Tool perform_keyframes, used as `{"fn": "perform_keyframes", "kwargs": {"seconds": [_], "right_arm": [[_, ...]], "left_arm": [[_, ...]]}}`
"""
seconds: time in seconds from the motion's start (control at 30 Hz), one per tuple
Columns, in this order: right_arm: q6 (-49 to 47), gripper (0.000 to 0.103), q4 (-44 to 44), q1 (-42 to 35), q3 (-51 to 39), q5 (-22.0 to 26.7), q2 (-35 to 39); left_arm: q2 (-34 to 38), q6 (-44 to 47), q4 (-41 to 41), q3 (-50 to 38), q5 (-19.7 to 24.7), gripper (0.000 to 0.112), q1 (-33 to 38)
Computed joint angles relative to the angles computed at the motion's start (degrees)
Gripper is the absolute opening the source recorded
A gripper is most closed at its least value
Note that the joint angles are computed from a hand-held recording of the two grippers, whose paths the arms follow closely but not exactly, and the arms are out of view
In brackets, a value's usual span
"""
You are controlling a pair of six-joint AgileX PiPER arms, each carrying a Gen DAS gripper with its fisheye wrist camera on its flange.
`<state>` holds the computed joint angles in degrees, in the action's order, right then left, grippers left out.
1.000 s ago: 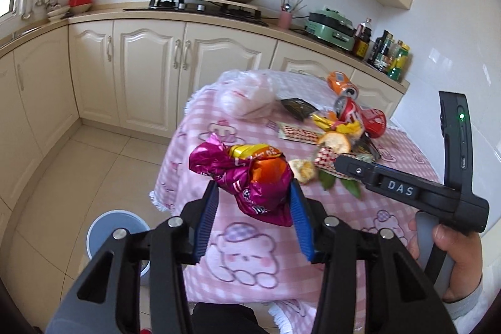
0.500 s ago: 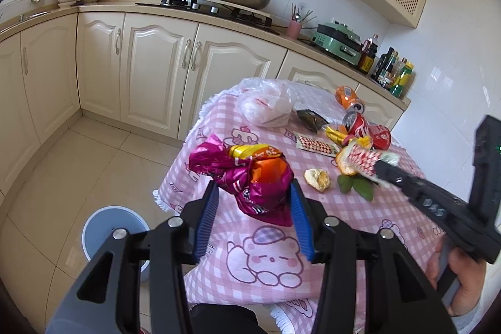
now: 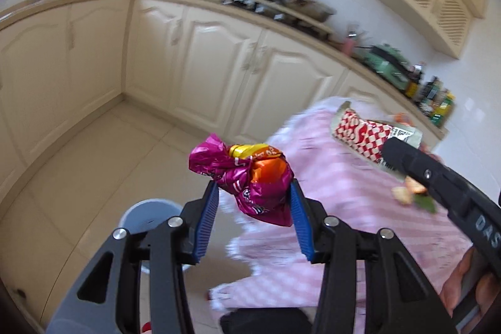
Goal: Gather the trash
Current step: 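Drop the pink candy into the bucket with the left gripper while the right drops a small wrapper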
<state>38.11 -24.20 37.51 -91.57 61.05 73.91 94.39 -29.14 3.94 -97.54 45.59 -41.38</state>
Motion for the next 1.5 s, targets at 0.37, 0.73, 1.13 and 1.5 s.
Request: {"fn": "perform_keyframes", "kwargs": {"seconds": [0.37,0.73,1.13,1.5], "right_arm": [[-13.9,0.003,24.7,-9.6,-2.9,-12.7,30.1],[-15.0,0.003,29.5,-12.6,-3.8,-15.0,41.2],[-14.5,0.003,30.8,-12.2,-7.3,-14.5,45.1],[-13.5,0.003,30.7,-11.3,-10.7,-13.4,46.8]], "left_arm": [[13.9,7.5,-5.3,2.7,0.0,0.044,15.8],[30.1,18.8,-19.8,-6.3,-0.5,0.047,21.9],[29.7,17.7,-17.8,-2.8,-1.4,0.052,22.9],[28.5,15.5,-15.6,-1.2,-1.7,0.056,23.6]]}}
